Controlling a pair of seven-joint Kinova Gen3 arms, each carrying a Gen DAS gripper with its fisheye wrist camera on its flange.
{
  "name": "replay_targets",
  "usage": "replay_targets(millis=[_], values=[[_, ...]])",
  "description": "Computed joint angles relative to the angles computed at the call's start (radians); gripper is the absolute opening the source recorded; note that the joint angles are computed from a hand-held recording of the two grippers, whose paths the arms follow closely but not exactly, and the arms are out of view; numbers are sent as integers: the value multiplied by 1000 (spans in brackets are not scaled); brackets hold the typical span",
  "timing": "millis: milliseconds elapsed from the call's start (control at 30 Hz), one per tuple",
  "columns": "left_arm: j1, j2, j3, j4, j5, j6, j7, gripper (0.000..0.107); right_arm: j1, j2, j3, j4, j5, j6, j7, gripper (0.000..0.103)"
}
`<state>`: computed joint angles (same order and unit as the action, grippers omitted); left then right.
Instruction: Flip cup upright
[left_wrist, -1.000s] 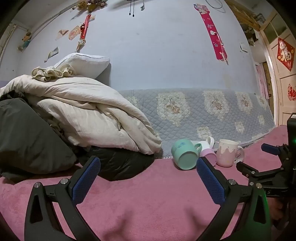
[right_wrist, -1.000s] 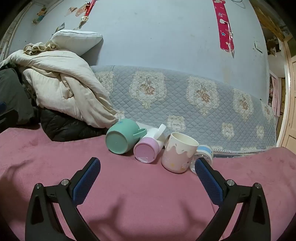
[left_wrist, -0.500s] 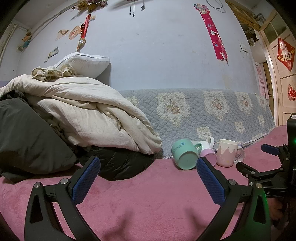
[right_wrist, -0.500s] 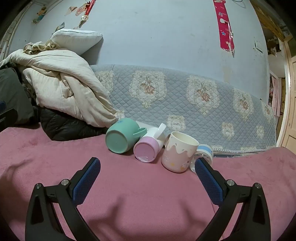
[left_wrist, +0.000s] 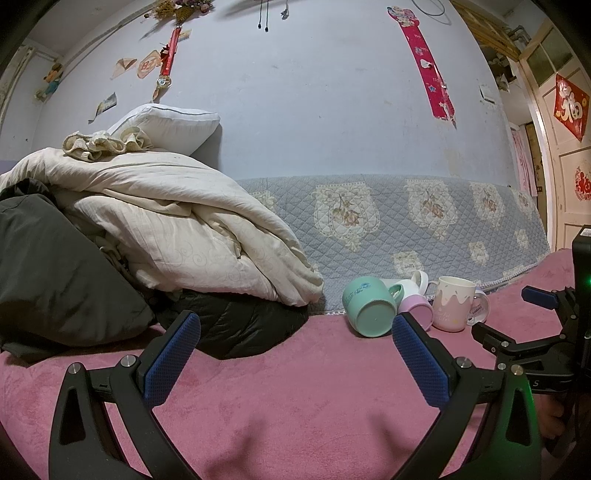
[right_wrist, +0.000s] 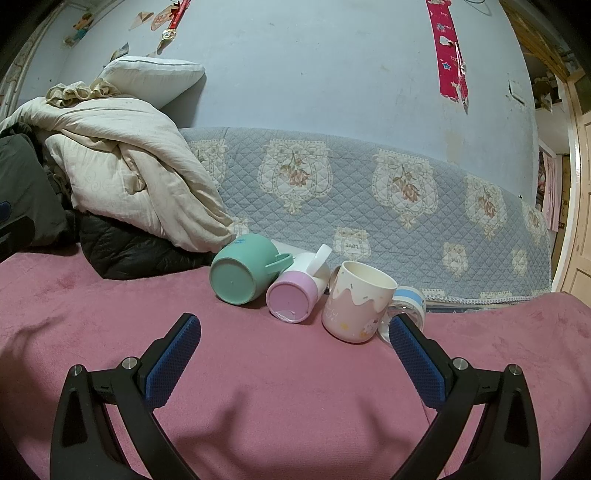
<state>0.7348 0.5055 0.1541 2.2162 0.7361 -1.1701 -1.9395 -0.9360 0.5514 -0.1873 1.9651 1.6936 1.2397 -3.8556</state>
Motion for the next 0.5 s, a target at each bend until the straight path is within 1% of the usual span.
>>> replay_targets(millis=[500], values=[[0,-1,0,-1,1,2,-1,103,2,0,1,-2,-1,-4,4,103]])
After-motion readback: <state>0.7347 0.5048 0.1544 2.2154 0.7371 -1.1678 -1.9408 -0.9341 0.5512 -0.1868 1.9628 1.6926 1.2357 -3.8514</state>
